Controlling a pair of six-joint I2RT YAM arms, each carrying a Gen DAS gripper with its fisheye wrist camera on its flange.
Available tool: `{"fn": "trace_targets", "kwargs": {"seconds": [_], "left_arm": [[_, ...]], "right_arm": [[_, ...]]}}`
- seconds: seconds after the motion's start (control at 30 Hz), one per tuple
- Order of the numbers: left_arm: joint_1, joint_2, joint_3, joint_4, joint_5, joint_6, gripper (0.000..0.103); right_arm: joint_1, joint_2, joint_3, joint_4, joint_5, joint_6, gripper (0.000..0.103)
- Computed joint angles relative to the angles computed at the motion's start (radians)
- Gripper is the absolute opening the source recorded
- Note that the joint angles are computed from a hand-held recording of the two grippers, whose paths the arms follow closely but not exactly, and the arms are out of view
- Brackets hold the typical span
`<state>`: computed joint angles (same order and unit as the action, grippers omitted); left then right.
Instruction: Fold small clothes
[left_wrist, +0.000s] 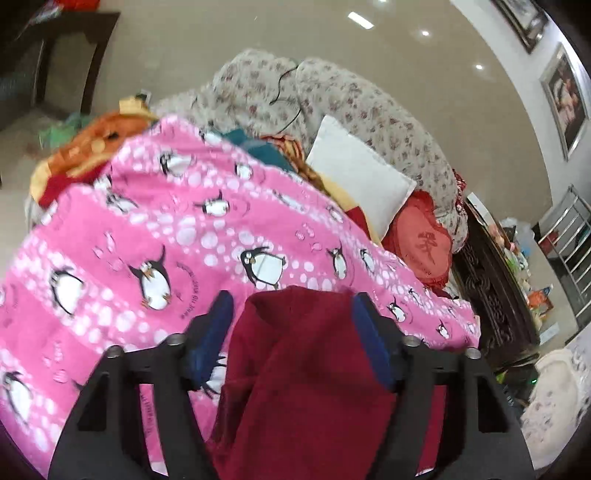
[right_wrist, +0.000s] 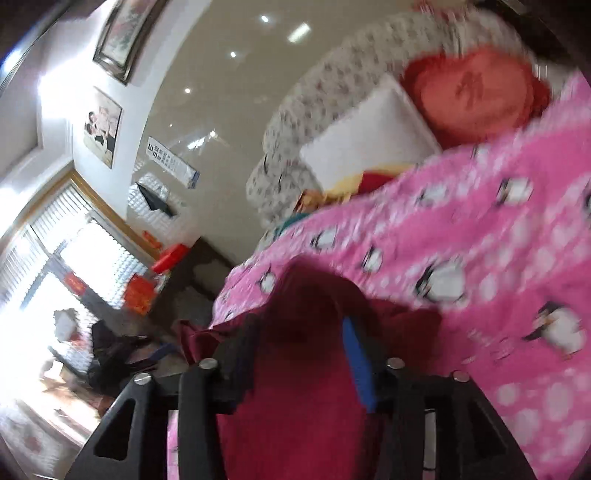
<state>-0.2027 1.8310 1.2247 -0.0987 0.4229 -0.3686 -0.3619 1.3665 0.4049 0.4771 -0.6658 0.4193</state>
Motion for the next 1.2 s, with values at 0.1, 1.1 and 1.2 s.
{"fn": "trace_targets", "kwargs": {"seconds": [0.1,1.1,1.2], "left_arm": [[-0.021,-0.077,-0.066,-0.002,-0.024,0.058,0.068],[-0.255,0.010,-0.212,0.198,-0.419,0.110,0.069],[-0.255,-0.042,-0.321,0.262,-0.446,0.101,0.069]], "right_arm": [[0.040,-0.143,-0.031,-0.055,0.009,-0.050,0.047],[0.404,-0.102,0.095,-0.434,0.574,-0.224,0.044],[0.422,-0.159,0.018,-0.422,0.605,-0.220,0.044]]}}
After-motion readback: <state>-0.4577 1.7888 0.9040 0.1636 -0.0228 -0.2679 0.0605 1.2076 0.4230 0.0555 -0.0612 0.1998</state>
